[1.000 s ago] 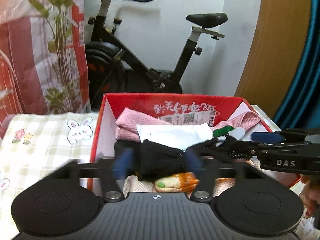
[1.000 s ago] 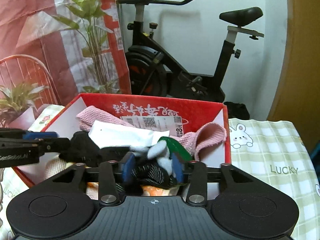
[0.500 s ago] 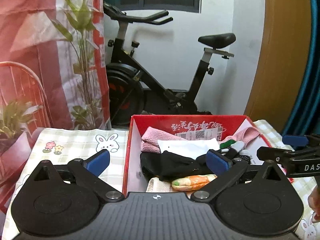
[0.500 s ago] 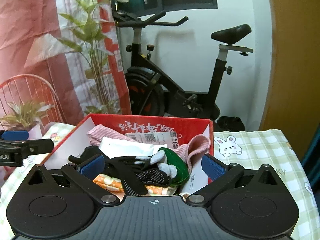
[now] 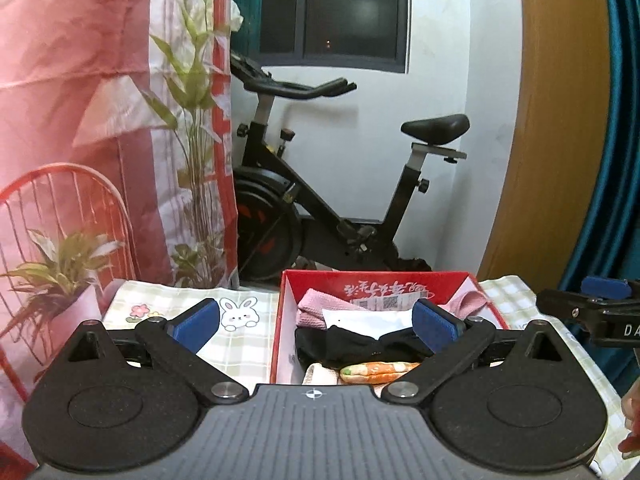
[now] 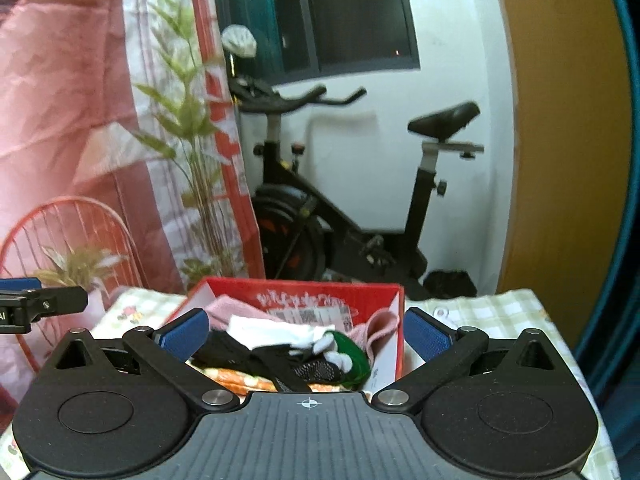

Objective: Organize soft objects

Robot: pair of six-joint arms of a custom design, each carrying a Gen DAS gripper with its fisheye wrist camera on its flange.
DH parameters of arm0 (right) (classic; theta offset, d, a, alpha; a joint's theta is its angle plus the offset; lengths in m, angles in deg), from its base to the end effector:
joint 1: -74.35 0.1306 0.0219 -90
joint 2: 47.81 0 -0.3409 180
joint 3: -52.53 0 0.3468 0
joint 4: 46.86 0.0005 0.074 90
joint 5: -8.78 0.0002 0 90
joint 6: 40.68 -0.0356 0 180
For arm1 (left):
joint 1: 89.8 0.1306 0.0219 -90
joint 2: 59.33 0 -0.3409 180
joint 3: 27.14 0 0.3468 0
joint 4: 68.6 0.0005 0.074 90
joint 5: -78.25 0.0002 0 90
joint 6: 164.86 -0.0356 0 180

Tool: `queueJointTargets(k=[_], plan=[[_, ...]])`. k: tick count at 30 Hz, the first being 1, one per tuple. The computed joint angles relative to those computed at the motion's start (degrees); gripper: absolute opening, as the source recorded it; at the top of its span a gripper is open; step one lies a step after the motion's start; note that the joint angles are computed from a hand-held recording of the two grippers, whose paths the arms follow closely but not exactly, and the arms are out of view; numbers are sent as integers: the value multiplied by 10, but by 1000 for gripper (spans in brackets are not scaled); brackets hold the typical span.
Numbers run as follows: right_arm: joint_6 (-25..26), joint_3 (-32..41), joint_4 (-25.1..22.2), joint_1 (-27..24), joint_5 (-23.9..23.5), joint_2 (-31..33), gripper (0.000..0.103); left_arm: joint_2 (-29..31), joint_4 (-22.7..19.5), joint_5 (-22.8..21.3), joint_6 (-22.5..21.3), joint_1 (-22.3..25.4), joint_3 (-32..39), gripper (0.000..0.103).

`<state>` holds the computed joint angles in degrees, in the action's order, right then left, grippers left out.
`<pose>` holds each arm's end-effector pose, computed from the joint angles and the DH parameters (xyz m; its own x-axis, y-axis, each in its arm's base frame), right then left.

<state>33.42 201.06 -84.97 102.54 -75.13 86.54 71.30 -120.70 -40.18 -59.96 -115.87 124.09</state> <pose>0.6158 0.3252 0.4148 -0.4491 0.0684 -0.8909 -0.2716 0.9394 0.2090 0.5985 -0.2745 0.4561 -0.4592 -0.0271 -0.8879 -0.0996 0.9948 0.0211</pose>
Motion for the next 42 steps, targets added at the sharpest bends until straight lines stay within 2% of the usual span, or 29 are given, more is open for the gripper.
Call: queueJointTargets(k=[5,9,12,15,19,25,32,42], plan=[[-23,-86,34,5,24,-70,103,-54,31,-78,-33,-29,-65,103],[-28,-135,48,10,34,-117,103,-94,46,-95,-28,-43,-104,103],[-28,-153,46,17,53,-137,103,-107,26,-106,-13,-52,-102,103],[-28,-184,62,23,48,-163,103,-118,14,-140,-7,-65,-106,103],[-18,-219,72,33,61,-193,103,-141,0,-144,31,-72,-127,103],[-15,-240,75,44,69,-214,103,-168,-3,-162,52,-81,-161,103],[-12,-248,77,49,78,-224,103,-176,-4,-175,59,-84,-171,103],[-12,-250,73,51,81,-227,103,-164,-24,-188,75,-86,-149,103]])
